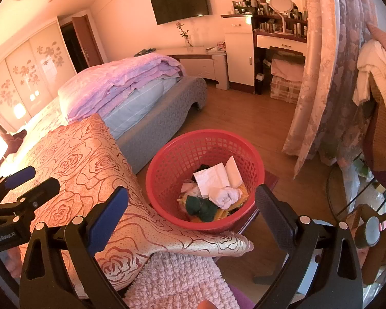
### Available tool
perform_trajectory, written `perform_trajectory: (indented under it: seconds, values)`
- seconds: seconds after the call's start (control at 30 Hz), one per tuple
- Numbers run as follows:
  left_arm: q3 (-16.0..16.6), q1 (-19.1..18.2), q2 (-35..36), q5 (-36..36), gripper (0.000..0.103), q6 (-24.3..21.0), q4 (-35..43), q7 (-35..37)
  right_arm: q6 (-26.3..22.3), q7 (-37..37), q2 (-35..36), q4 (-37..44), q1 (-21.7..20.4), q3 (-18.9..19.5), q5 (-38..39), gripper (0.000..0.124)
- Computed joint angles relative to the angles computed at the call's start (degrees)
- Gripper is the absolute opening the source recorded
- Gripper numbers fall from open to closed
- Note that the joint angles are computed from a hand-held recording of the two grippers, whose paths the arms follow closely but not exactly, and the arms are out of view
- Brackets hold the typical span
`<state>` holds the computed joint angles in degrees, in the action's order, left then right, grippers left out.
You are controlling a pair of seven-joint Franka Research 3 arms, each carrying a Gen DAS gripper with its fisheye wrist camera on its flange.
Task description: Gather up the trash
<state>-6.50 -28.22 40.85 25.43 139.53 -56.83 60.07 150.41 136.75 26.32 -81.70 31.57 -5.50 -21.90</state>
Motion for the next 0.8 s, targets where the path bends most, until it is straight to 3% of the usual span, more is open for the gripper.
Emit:
perform_trajectory:
  seconds: [0.57,0.8]
  values:
    - [-0.4,0.2,-0.1,-0.7,0.091,0.7,-0.5,0.2,0.0,-0.2,0.1,0.0,0.0,0.0,0.3,0.096]
    - [0.1,0.9,-2.9,0.3,0.091,4.9,-6.0,-1.7,-0.4,-0.3,0.3,0.4,0.0,0.0,0.3,0.096]
